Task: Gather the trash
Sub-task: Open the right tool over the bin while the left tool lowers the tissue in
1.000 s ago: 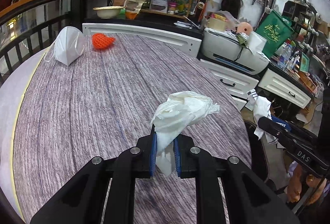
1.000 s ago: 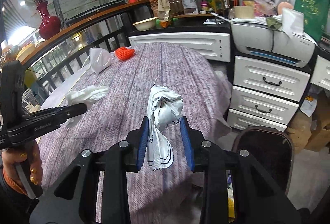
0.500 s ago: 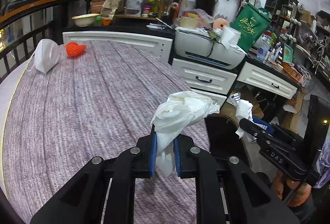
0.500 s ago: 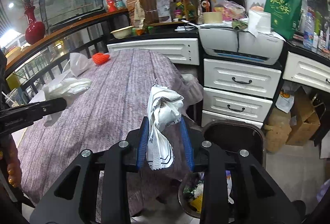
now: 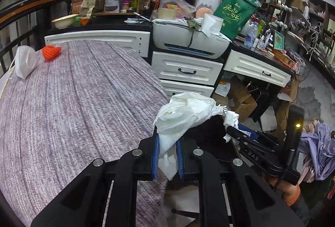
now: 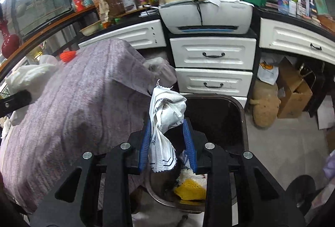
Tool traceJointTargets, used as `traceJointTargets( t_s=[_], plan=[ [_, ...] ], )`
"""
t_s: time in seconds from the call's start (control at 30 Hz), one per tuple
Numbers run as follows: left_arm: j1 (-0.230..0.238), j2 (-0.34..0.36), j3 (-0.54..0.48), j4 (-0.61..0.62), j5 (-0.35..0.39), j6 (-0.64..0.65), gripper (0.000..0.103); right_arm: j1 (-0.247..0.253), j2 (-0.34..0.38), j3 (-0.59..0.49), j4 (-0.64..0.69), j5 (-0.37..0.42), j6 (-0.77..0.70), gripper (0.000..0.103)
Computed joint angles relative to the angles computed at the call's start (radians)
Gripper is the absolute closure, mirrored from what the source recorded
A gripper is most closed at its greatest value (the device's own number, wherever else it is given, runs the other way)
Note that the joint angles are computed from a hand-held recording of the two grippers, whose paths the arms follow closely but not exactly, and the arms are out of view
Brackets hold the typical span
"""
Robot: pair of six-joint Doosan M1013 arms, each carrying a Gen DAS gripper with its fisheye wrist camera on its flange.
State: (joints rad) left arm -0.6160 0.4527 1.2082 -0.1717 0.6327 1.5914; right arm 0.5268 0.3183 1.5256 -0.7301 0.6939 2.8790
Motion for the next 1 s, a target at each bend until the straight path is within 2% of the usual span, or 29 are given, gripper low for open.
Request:
traceJointTargets(
  t_s=[0.27,0.33,0.37,0.47,0.7,0.87,1.0],
  plan=[
    [-0.026,0.030,-0.035,-0.008,0.034,0.027,0.088,-0.025,0.033,0.014,0.082,0.028,-0.011,0.071],
    [-0.032,0.037,-0.042,-0.010,0.041,0.033,0.088,-0.029,0.037,0.021,0.092,0.038,0.009,0.066],
    [-0.035,0.041,-0.046,-0.013,0.045,0.037,0.088,-0.031,0.036,0.027,0.097,0.037,0.017,0.061],
    [-0.043,0.052,-0.056,-0.017,0.058,0.046,0.088,-0.034,0.027,0.051,0.086,0.024,0.066,0.031],
    [-0.057,0.077,-0.079,-0.029,0.099,0.070,0.088,-0.031,-0.011,0.095,0.044,0.019,0.163,0.030],
    [-0.065,0.096,-0.097,-0.024,0.128,0.087,0.088,-0.024,-0.040,0.116,-0.031,0.052,0.253,0.030],
    [-0.071,0.117,-0.121,-0.021,0.160,0.093,0.088,-0.017,-0.065,0.134,-0.105,0.079,0.338,0.023]
  ],
)
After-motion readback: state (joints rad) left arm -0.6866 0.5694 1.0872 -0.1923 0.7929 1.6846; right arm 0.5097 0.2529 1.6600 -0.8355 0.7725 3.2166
